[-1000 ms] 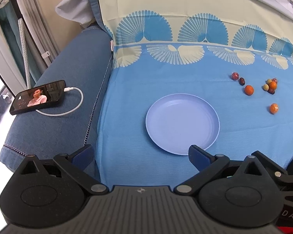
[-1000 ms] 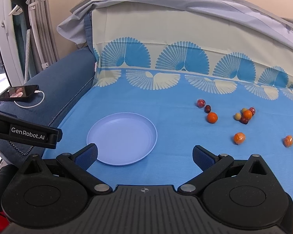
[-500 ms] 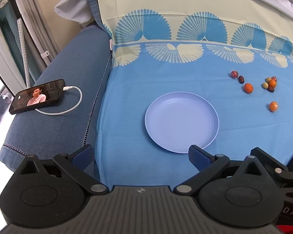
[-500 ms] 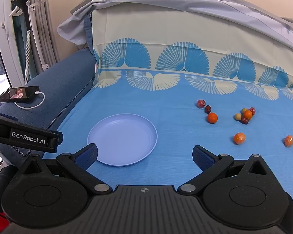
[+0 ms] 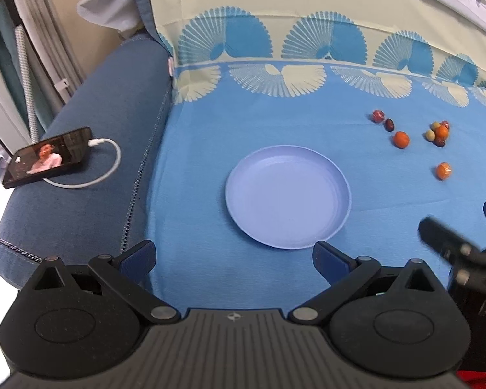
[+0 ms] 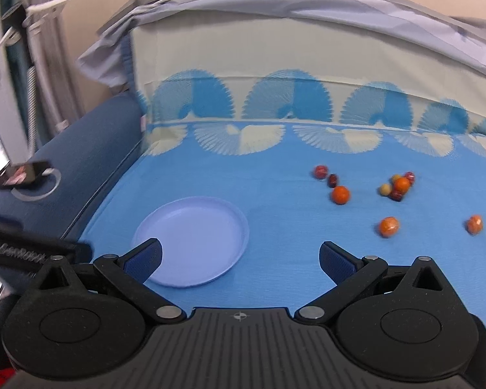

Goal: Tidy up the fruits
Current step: 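Grasp an orange with the left tool while the right tool grasps a wrapped orange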

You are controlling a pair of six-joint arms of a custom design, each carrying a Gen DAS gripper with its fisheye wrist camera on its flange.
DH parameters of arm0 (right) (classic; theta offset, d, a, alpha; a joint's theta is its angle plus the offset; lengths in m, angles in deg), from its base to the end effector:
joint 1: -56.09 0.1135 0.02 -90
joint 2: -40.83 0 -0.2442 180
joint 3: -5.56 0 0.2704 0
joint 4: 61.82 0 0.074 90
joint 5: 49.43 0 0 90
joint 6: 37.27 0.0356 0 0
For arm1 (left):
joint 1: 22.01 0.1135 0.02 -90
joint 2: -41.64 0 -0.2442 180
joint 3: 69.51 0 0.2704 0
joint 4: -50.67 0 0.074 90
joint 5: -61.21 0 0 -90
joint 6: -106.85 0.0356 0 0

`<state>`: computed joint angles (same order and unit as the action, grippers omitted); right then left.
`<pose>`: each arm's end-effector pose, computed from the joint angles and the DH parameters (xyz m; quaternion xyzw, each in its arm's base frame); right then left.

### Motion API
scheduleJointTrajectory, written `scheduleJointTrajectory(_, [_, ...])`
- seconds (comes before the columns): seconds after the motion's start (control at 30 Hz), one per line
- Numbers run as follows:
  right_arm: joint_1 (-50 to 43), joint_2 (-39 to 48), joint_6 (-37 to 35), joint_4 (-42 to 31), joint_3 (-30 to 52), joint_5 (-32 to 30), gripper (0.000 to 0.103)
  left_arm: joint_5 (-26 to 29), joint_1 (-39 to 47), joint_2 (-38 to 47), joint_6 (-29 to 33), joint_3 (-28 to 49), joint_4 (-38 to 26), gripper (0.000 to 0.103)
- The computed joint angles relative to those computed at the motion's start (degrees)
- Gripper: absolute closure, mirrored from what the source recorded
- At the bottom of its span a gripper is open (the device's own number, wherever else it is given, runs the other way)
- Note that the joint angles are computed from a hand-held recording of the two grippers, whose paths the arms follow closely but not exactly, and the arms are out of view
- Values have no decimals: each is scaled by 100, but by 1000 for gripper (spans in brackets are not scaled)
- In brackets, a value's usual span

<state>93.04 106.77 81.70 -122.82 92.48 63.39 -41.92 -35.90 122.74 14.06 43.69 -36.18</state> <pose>0.2119 0.1421 0.3646 0.0216 0.8921 0.0748 0.4450 0.2679 -0.0579 0.4097 0.0571 0.9457 0.0642 0.3134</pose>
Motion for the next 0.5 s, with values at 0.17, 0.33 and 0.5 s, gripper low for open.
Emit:
scheduleJointTrajectory(0.17, [-836,-340,-75,237,-395,32,0,145,-294,336,-298,301,-52,0])
scheduleJointTrajectory(0.33, [-2113,-653,-121,332,-826,-210,0,469,-693,1206,-554,1108,-212,0])
scheduleJointTrajectory(0.5, [-3511,-683,-278,633,-1168,-561,0,415,-1145,2304,-657,2019,37,0])
